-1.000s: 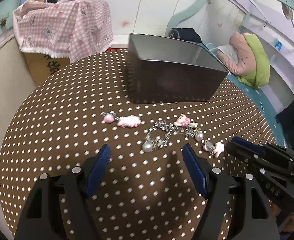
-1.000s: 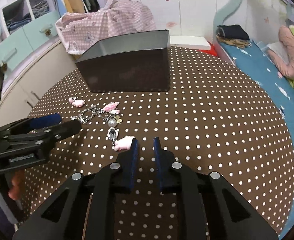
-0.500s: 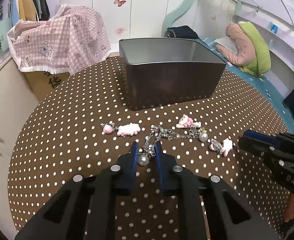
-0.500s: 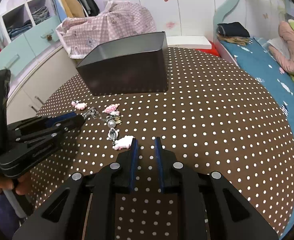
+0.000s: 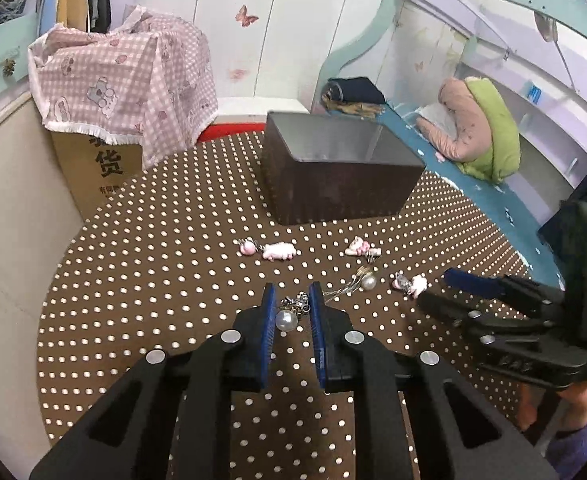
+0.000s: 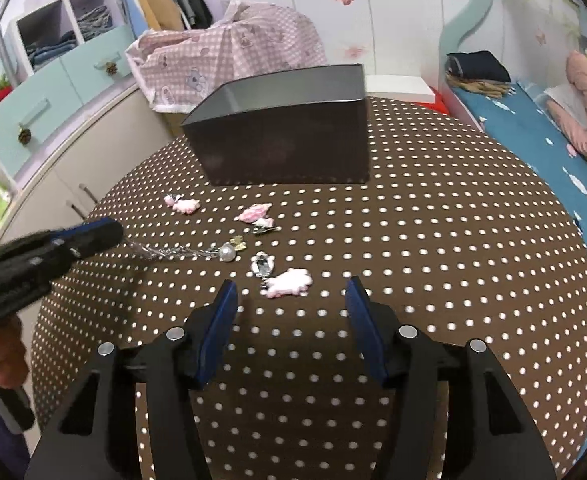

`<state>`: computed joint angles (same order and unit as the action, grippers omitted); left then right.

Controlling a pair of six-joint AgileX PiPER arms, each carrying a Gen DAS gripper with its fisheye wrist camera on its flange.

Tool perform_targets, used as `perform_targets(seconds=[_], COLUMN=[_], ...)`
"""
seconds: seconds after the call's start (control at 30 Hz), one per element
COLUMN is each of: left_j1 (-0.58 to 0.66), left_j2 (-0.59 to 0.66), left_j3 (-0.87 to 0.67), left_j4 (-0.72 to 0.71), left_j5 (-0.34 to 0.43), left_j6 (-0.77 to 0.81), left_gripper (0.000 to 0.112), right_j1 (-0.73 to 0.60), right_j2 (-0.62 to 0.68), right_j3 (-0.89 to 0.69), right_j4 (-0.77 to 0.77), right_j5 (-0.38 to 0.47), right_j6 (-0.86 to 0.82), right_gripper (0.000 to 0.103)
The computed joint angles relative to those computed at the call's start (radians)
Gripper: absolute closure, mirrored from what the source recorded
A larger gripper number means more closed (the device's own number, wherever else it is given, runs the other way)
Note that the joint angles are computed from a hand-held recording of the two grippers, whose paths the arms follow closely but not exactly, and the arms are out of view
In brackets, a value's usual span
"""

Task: Organize jewelry
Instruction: 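Grasp the white charm with the right tool while the left tool lifts the chain, then carry the chain and white charm into the grey box and open both tools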

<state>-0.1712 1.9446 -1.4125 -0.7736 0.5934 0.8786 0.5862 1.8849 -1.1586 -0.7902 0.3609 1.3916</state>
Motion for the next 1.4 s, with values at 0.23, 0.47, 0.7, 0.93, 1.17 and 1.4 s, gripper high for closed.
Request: perform_targets(seconds=[0.23, 0.47, 0.7, 0.93, 1.17, 1.4], left_j1=[0.036, 0.042, 0.037, 0.038, 0.021, -0.026], left_j2=[-0.039, -0.047, -0.041, -0.026, -0.004, 0.052], left_j3=[0.002, -0.015, -0.028, -0.064, -0.205, -0.476], left_j4=[-0.07, -0.095, -0.078, -0.063, -0.058, 0.001], left_j5=[0.048, 0.071, 0.081, 0.113, 0.197, 0.27], left_j6=[0.045, 0.054, 0.028, 0.004, -0.033, -0.116], left_gripper=[0.097, 0.097, 0.097, 0.097, 0.097, 0.097], right_j1=[0.024, 0.034, 0.041, 0.048, 0.017, -0.036], right_j2=[0.074, 0.095, 0.067, -0.003, -0.111, -0.13], right_j3=[-0.114, -0.157, -0.117, -0.038, -0.004, -0.125], right_j4=[0.047, 0.064, 0.042, -0.025, -0.061, -0.029], right_j5=[0.097, 0.157, 0.143, 0.121, 0.095, 0.135], right_j6=[-0.084, -0.148, -0.117, -0.022, -0.008, -0.117], right_gripper=[0.048, 0.074, 0.074, 0.074, 0.074, 0.074])
